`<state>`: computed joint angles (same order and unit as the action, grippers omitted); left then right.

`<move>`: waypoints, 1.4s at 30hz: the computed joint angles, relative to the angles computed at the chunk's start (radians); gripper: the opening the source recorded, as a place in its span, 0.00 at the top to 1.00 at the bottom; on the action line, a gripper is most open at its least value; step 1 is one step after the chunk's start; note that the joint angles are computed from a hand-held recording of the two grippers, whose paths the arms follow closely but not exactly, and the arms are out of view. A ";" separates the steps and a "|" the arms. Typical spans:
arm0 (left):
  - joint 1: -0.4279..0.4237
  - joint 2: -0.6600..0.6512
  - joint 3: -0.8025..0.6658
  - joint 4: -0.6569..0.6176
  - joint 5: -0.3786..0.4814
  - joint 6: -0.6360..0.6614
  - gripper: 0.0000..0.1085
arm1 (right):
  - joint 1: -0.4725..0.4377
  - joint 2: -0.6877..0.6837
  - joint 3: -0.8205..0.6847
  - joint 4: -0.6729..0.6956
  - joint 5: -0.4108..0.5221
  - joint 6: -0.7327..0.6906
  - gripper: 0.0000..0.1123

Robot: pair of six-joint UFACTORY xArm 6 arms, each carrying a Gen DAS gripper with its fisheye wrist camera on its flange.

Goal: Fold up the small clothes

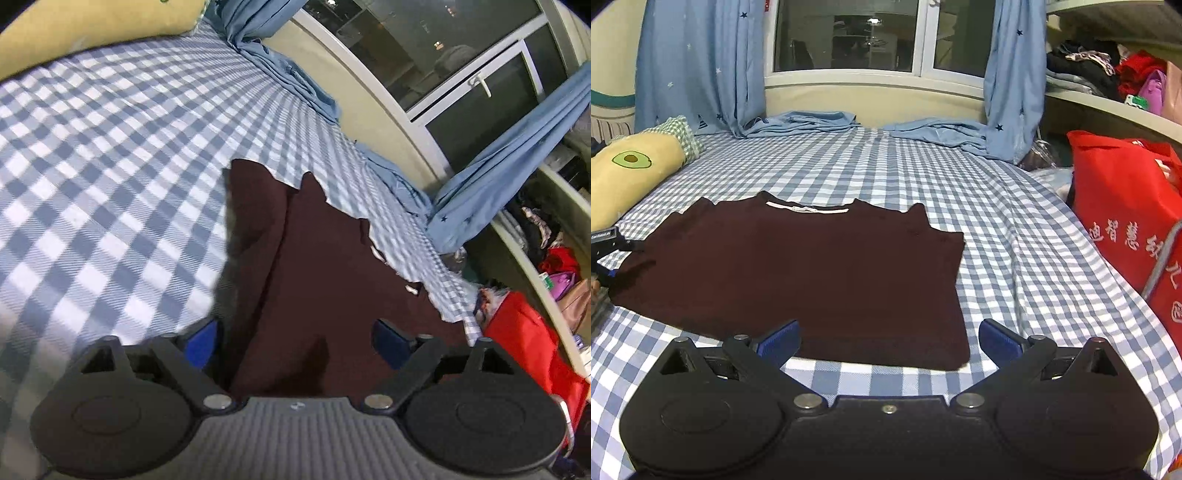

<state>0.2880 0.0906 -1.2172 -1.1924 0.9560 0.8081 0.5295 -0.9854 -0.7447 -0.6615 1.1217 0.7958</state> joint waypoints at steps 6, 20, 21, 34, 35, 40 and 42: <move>-0.017 0.077 -0.076 -0.022 0.047 -0.044 0.25 | -0.039 0.033 0.003 0.039 -0.049 -0.003 0.09; -0.135 -0.078 -0.016 0.151 -0.166 -0.124 0.93 | -0.106 -0.089 0.094 0.115 -0.076 0.000 0.09; -0.154 -0.099 -0.018 0.178 -0.183 -0.137 0.93 | -0.116 -0.110 0.107 0.125 -0.079 -0.002 0.09; -0.579 -0.112 -0.309 0.877 -0.247 -0.699 0.93 | -0.558 -0.454 0.327 0.477 -0.111 -0.414 0.09; -0.620 -0.090 -0.347 0.940 -0.237 -0.743 0.93 | -0.615 -0.479 0.341 0.531 -0.119 -0.469 0.09; -0.842 0.088 -0.585 1.165 -0.131 -0.885 0.93 | -0.879 -0.591 0.378 0.767 -0.103 -0.737 0.09; -0.918 0.156 -0.645 1.220 -0.102 -0.913 0.93 | -1.011 -0.615 0.372 0.888 -0.064 -0.853 0.09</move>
